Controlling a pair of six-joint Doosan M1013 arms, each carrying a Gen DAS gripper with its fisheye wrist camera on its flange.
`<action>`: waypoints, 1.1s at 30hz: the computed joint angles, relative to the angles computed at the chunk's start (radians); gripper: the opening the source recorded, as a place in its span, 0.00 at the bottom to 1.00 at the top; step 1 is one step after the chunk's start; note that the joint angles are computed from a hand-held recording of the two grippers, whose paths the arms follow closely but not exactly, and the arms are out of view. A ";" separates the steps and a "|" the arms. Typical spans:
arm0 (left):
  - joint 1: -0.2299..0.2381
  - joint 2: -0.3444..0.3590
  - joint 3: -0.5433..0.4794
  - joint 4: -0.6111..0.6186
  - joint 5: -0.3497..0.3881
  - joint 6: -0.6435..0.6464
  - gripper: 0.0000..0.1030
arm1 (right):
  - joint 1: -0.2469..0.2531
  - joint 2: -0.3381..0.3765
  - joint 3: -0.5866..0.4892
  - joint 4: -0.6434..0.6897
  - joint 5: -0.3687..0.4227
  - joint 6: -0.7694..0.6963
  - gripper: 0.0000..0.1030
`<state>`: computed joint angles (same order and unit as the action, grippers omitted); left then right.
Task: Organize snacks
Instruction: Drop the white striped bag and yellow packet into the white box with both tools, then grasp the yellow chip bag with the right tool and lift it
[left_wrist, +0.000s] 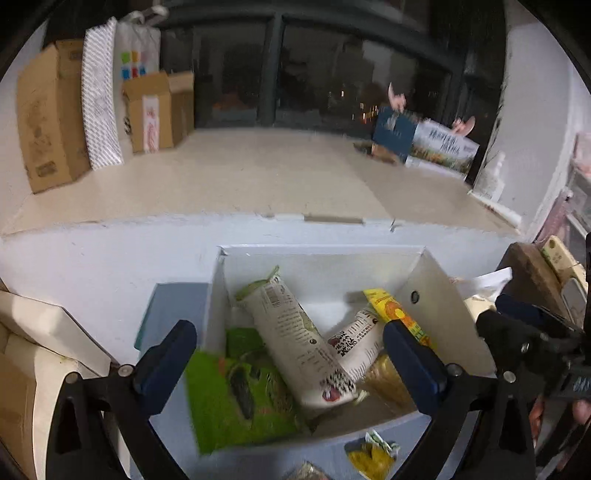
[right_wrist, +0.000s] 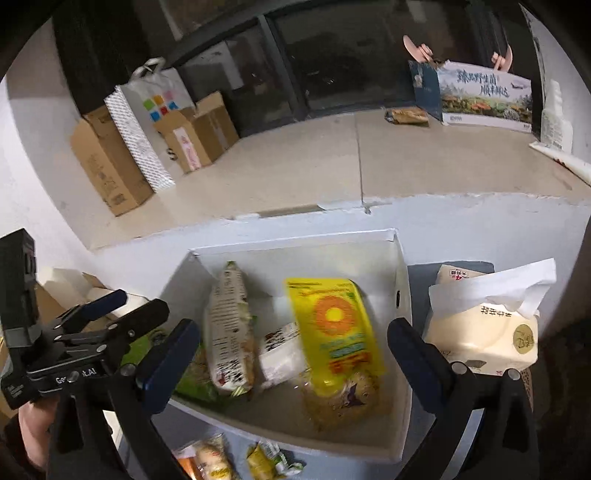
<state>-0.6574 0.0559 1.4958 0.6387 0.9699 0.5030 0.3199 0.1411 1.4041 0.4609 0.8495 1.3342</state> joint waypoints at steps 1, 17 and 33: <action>-0.014 -0.020 0.021 0.017 -0.013 -0.013 1.00 | 0.001 -0.016 0.016 0.010 -0.019 -0.010 1.00; -0.340 -0.253 0.311 0.267 -0.006 -0.332 1.00 | -0.116 -0.364 0.398 0.460 0.068 -0.532 1.00; -0.454 -0.290 0.389 0.231 -0.022 -0.510 1.00 | -0.106 -0.511 0.577 0.274 -0.063 -0.407 1.00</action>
